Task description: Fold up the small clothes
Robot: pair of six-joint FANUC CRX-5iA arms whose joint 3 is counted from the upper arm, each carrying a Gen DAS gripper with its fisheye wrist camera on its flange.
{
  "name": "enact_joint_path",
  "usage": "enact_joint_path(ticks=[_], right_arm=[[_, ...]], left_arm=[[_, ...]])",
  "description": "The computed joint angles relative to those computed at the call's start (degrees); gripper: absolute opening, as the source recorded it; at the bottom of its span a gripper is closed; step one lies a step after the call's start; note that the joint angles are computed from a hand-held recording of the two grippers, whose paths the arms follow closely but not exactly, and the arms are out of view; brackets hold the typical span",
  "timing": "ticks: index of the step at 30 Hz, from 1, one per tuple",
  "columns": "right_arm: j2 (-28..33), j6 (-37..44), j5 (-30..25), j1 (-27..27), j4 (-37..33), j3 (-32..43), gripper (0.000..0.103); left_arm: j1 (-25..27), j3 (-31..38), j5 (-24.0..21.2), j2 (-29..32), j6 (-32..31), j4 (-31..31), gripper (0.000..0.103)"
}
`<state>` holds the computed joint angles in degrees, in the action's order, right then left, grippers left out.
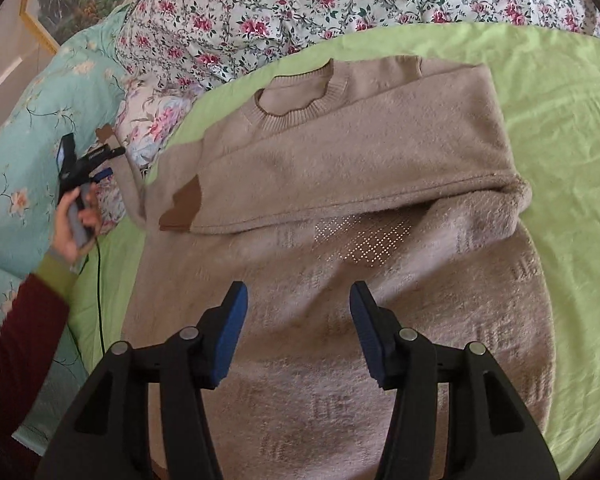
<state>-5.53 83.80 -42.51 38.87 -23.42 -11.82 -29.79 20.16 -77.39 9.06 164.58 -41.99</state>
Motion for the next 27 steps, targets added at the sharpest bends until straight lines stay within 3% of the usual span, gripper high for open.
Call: enact_joint_path(ticks=[1, 2, 3, 7, 12, 20, 27], right_arm=[[-0.03, 0.36, -0.19, -0.39, -0.48, 0.03, 0.055], [0.05, 0.41, -0.33, -0.60, -0.69, 0.16, 0.055], [0.10, 0.13, -0.39, -0.66, -0.53, 0.19, 0.055], [-0.34, 0.04, -0.09, -0.67, -0.19, -0.10, 0.055], [-1.48, 1.27, 0.90, -1.55, -2.93, -0.65, 0.055], [-4.85, 0.19, 2.04, -3.50, -3.73, -3.89, 0.055], [-6.36, -2.32, 2.88, -6.27, -4.47, -6.52, 0.055]], left_arm=[[0.58, 0.13, 0.02, -0.05, 0.20, -0.19, 0.026], [1.18, 0.43, 0.39, 0.05, -0.46, 0.24, 0.012], [1.60, 0.52, 1.17, -0.04, -1.16, 0.74, 0.006], [-3.39, 4.05, -1.27, 1.65, -2.17, -4.31, 0.006], [-10.59, 8.55, 1.65, 5.24, -2.76, -5.23, 0.006], [-18.19, 24.85, 6.34, 20.50, -10.76, -0.92, 0.006], [-19.16, 48.03, 4.41, 38.44, -23.18, 7.01, 0.006]])
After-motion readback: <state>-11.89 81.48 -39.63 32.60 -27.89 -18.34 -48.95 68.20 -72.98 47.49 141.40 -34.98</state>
